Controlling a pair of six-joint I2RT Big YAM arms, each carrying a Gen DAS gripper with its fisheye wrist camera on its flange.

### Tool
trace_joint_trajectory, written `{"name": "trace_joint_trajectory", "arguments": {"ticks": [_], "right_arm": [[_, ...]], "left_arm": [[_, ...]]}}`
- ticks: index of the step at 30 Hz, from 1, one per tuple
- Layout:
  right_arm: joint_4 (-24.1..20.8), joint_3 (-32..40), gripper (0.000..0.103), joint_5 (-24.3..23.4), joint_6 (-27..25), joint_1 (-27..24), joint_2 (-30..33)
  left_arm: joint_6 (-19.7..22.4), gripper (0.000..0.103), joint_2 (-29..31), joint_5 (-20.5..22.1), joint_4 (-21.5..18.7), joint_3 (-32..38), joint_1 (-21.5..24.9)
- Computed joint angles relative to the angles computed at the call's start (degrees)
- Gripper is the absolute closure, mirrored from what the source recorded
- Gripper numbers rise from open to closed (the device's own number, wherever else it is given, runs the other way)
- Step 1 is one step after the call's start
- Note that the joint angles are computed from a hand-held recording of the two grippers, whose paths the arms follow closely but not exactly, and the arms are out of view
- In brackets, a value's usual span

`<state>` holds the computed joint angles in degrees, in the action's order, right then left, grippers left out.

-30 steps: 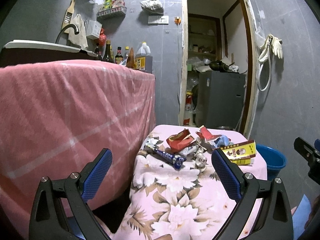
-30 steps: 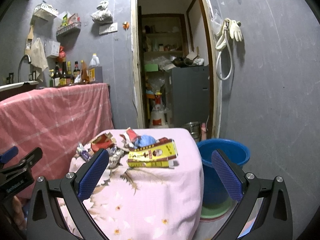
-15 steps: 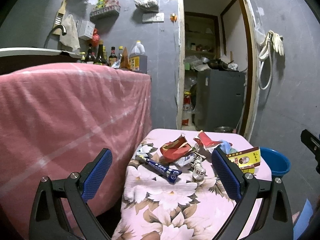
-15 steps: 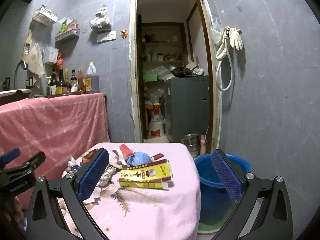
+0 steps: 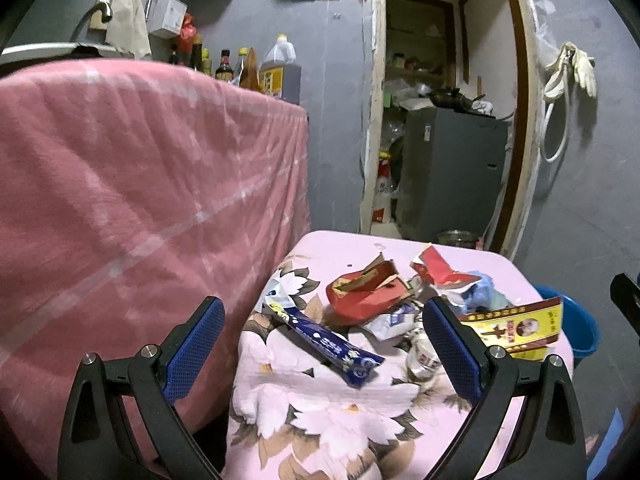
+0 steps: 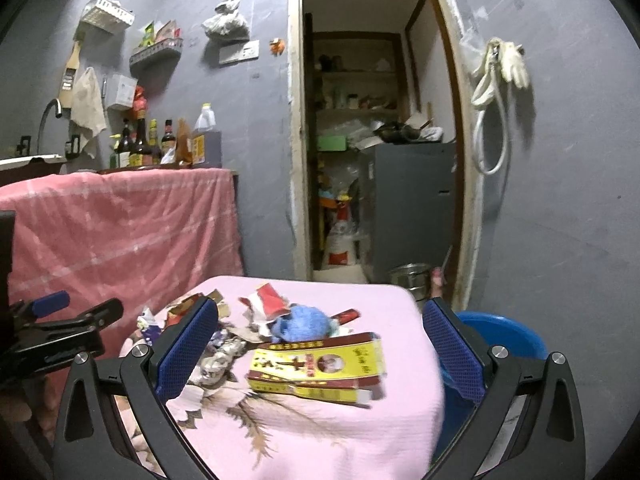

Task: Collect trash
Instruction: 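Grasp the blue wrapper with the left tool while the right tool grasps the white paper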

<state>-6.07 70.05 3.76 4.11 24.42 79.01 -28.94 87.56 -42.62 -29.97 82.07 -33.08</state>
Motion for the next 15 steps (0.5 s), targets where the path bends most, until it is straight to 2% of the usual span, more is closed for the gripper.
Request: {"name": "trace_joint_trajectory", "arguments": {"ticks": [7,11,13,15], "right_arm": [[-4.3,5.0,0.030,-6.1,1.9,0.9,5.3],[-7.5,8.0,0.052,-8.2,2.6,1.5,8.3],[-9.4,9.8,0.054,-9.2,2.7,2.0,10.1],[-11.1,11.3,0.061,-10.1,2.6,2.4,11.6]], "left_arm": [[0.6,0.038,1.8,7.4,-2.7,1.3,3.6],[0.8,0.052,2.9,10.1,-3.8,1.7,5.2],[0.3,0.060,3.4,11.6,-3.9,1.8,5.9],[-0.7,0.065,3.9,13.2,-4.6,2.1,6.4]]}}
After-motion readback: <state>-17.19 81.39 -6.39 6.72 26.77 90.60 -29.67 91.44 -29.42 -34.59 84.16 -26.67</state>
